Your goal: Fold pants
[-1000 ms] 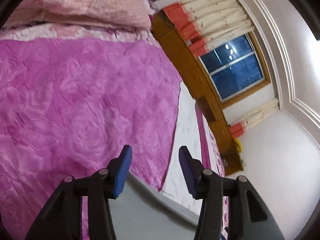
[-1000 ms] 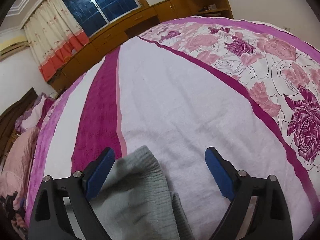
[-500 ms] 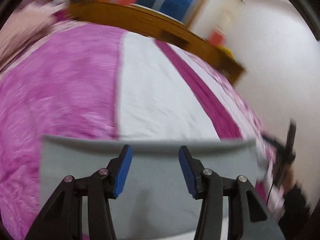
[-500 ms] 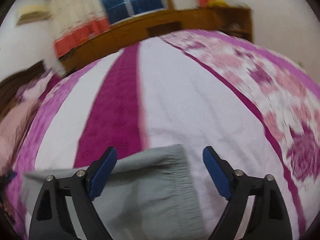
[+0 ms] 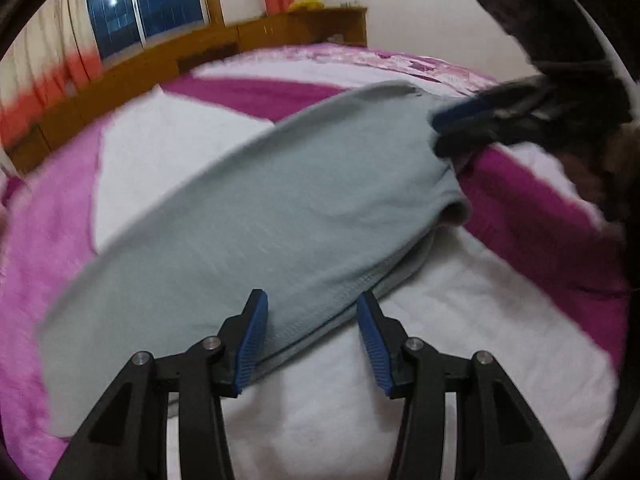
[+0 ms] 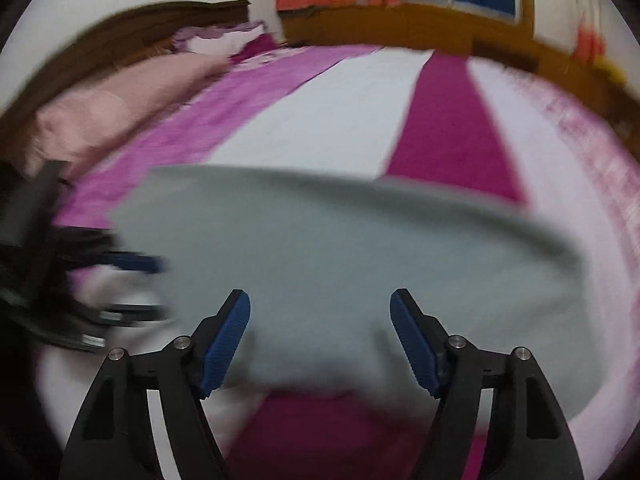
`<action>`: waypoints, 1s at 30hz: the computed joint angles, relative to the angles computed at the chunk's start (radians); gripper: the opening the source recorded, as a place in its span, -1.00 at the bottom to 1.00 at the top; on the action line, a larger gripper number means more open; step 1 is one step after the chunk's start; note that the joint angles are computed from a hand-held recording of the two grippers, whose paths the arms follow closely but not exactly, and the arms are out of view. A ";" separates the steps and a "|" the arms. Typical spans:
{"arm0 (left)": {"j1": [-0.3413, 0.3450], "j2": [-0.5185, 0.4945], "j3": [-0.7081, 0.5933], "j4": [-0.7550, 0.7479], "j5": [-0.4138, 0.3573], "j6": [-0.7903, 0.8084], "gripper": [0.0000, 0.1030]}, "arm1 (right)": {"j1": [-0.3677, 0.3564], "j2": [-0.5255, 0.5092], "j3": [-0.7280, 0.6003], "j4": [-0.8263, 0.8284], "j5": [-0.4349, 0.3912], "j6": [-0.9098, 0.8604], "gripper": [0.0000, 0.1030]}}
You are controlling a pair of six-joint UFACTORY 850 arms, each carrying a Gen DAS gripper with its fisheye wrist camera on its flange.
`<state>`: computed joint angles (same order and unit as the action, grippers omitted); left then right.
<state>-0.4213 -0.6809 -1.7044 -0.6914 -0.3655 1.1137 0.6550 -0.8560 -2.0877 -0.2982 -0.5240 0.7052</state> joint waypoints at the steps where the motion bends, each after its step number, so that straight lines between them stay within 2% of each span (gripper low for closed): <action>1: -0.003 0.010 0.021 -0.039 0.019 0.041 -0.03 | 0.029 -0.005 -0.004 -0.064 -0.037 0.074 0.30; 2: -0.003 0.014 0.033 -0.061 0.026 0.072 -0.03 | 0.051 -0.018 -0.017 -0.121 -0.072 0.113 0.31; 4: -0.001 0.010 0.037 -0.036 0.029 0.070 -0.03 | 0.082 -0.066 -0.081 -0.164 -0.144 0.081 0.30; 6: 0.005 -0.009 0.012 0.051 0.021 -0.021 -0.03 | 0.088 -0.089 -0.105 -0.153 -0.145 0.014 0.30; 8: 0.019 -0.019 -0.008 0.046 -0.005 -0.056 -0.03 | 0.087 -0.104 -0.120 -0.164 -0.144 0.017 0.23; 9: 0.023 -0.027 -0.021 0.028 -0.013 -0.051 -0.03 | 0.080 -0.103 -0.116 -0.154 -0.131 0.033 -0.02; 10: 0.025 -0.029 -0.027 0.005 -0.014 -0.040 -0.04 | 0.073 -0.096 -0.102 -0.159 -0.118 0.058 -0.35; 11: 0.027 -0.028 -0.024 -0.028 -0.006 -0.017 -0.06 | 0.068 -0.084 -0.079 -0.182 -0.104 0.107 -0.54; 12: 0.028 -0.026 -0.021 -0.061 0.011 0.007 -0.19 | 0.062 -0.066 -0.049 -0.180 -0.083 0.118 -0.80; 13: 0.030 -0.026 -0.023 -0.082 0.008 0.024 -0.41 | 0.056 -0.043 -0.012 -0.147 -0.042 0.103 -0.85; 15: 0.031 -0.026 -0.026 -0.112 -0.008 0.051 -0.62 | 0.061 -0.035 -0.001 -0.158 -0.023 0.091 -0.95; 18: 0.024 -0.013 -0.005 -0.116 0.016 0.077 -0.81 | 0.086 -0.019 0.018 -0.224 -0.034 0.064 -1.00; 22: 0.029 -0.009 -0.004 -0.096 -0.024 0.054 -0.85 | 0.095 -0.020 0.019 -0.206 -0.064 0.012 -1.00; 30: 0.029 -0.009 -0.012 0.028 -0.102 -0.024 -0.89 | 0.085 0.017 0.088 -0.115 -0.034 -0.053 -1.00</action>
